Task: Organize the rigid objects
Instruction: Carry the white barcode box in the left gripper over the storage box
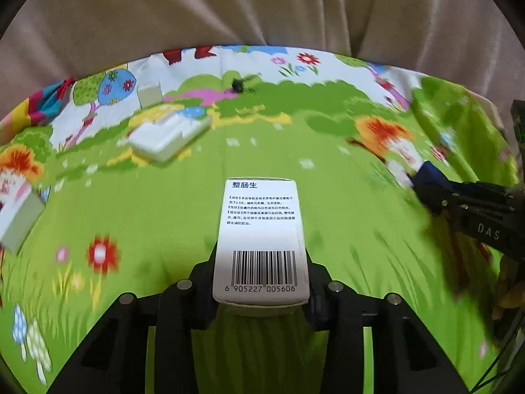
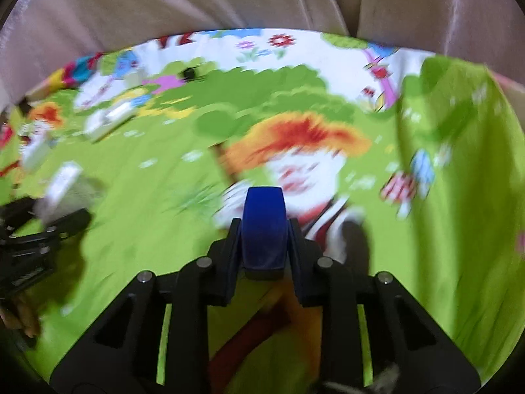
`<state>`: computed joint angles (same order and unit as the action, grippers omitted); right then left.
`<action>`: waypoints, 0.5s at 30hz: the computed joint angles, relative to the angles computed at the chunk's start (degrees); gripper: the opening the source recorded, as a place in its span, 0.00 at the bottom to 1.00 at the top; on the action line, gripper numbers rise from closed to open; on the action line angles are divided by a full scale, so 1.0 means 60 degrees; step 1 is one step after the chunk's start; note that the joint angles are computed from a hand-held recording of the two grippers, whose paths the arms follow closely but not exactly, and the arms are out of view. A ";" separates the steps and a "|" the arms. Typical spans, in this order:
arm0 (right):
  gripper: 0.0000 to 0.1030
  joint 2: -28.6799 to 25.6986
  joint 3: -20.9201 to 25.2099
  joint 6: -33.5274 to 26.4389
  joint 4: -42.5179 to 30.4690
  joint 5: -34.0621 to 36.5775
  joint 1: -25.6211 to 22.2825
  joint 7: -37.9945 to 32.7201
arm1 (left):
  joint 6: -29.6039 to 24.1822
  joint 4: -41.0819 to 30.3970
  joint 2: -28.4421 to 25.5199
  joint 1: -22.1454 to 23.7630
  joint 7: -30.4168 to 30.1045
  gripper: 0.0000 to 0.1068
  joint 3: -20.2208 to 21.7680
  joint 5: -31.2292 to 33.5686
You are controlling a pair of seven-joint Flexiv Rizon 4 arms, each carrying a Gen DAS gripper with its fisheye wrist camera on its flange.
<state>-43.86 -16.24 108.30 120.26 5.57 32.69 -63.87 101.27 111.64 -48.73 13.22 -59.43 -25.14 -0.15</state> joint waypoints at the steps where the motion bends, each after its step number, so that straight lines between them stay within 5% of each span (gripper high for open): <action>1: 0.30 0.0114 0.0087 0.0232 0.0290 0.0133 0.0159 0.0012 | 0.0197 0.0407 0.0117 0.0267 -0.0001 0.38 -0.0157 0.0152; 9: 0.30 0.0888 0.0189 0.1479 0.2326 0.2143 0.2492 -0.0090 | 0.0358 0.2760 0.0420 0.3362 -0.0249 0.38 -0.2202 0.1412; 15: 0.30 0.1223 -0.0617 0.1826 0.2833 0.3350 0.4351 -0.0391 | 0.0946 0.3779 0.0697 0.5163 -0.0736 0.38 -0.3588 0.1913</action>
